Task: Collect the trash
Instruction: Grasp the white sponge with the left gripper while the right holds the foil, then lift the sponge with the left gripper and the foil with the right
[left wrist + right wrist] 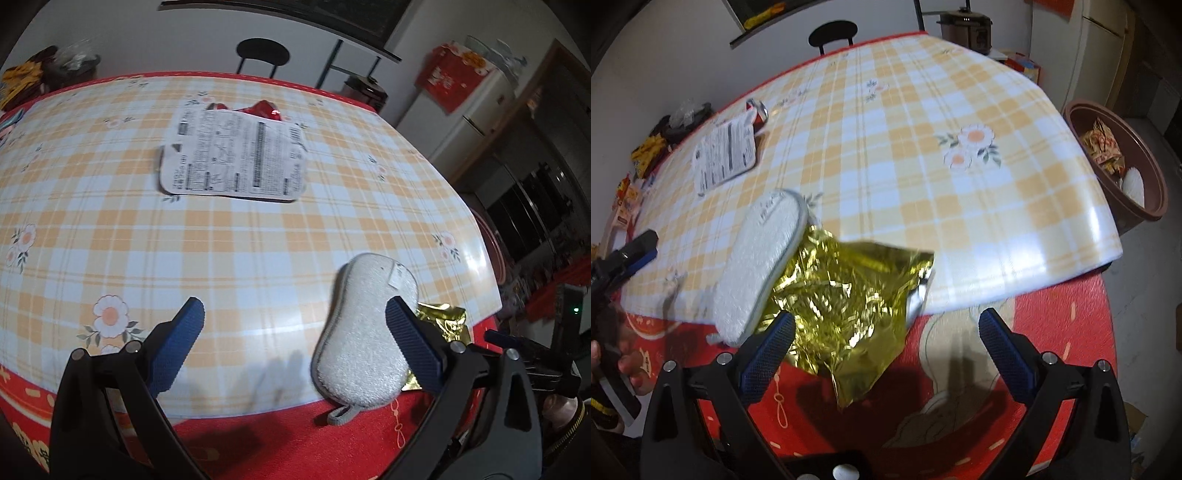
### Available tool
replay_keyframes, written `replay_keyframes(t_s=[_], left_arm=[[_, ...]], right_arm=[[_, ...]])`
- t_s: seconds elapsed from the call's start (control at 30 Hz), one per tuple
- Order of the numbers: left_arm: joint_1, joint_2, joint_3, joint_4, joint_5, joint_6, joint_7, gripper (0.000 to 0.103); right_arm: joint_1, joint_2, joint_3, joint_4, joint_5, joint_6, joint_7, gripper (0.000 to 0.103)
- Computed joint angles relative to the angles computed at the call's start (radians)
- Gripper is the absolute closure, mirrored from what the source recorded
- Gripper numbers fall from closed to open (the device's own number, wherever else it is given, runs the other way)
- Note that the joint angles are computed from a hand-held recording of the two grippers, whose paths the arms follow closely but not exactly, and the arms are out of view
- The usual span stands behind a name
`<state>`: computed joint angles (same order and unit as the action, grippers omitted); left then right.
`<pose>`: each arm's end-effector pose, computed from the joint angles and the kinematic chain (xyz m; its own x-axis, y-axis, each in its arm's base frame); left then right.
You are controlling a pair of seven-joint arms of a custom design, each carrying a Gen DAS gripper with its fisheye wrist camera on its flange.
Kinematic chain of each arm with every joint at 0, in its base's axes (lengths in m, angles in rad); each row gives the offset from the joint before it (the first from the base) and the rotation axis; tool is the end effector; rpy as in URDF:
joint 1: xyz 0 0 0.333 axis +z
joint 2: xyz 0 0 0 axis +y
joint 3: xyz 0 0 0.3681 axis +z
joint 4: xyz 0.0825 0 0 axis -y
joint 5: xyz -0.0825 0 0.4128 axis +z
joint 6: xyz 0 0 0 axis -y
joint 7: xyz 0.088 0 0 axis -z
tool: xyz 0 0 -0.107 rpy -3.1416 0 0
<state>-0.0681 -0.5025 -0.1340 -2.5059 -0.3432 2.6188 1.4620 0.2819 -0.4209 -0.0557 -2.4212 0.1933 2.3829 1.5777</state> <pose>0.4295 -0.0876 0.5578 0.0531 -0.9520 0.3016 -0.8302 -0.2099 -0.5164 0.4449 0.1018 0.5393 0.1394 -0.9700 -0.1993 -0.9326 -0.0609 -0.3559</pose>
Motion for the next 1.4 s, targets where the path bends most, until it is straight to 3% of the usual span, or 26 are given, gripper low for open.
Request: replay_keyframes(t_s=[0.2, 0.3, 0.47, 0.67, 0.8, 0.9, 1.07, 1.1, 1.13, 1.4], left_arm=[[-0.040, 0.009, 0.002, -0.003, -0.018, -0.008, 0.052, 0.006], [-0.059, 0.018, -0.001, -0.002, -0.027, -0.019, 0.079, 0.006], [-0.084, 0.040, -0.002, 0.010, -0.044, -0.046, 0.122, 0.006], [-0.105, 0.064, -0.014, 0.028, -0.062, -0.061, 0.166, 0.006], [-0.109, 0.087, -0.025, 0.045, -0.060, -0.078, 0.168, 0.006], [-0.108, 0.109, -0.033, 0.061, -0.057, -0.094, 0.155, 0.006], [-0.094, 0.142, -0.060, 0.091, -0.002, -0.108, 0.118, 0.006], [-0.091, 0.152, -0.067, 0.099, 0.020, -0.116, 0.109, 0.006], [-0.089, 0.159, -0.073, 0.105, 0.038, -0.122, 0.099, 0.006], [-0.063, 0.206, -0.107, 0.145, 0.223, -0.187, -0.010, 0.006]], right_arm=[[0.011, 0.002, -0.018, -0.015, 0.062, 0.003, 0.012, 0.005], [0.014, 0.008, -0.019, -0.010, 0.073, -0.010, -0.001, 0.015], [0.024, 0.028, -0.017, 0.004, 0.105, -0.054, -0.041, 0.019], [0.025, 0.037, -0.017, 0.017, 0.132, -0.072, -0.101, 0.040], [0.017, 0.036, -0.034, 0.021, 0.173, -0.077, -0.131, 0.061], [0.014, 0.030, -0.046, 0.021, 0.214, -0.076, -0.163, 0.066], [0.014, 0.012, -0.062, 0.022, 0.270, -0.064, -0.221, 0.071], [0.014, 0.011, -0.064, 0.023, 0.280, -0.062, -0.231, 0.075], [0.014, 0.011, -0.065, 0.025, 0.288, -0.060, -0.240, 0.088], [0.002, 0.028, -0.076, 0.038, 0.348, -0.062, -0.292, 0.092]])
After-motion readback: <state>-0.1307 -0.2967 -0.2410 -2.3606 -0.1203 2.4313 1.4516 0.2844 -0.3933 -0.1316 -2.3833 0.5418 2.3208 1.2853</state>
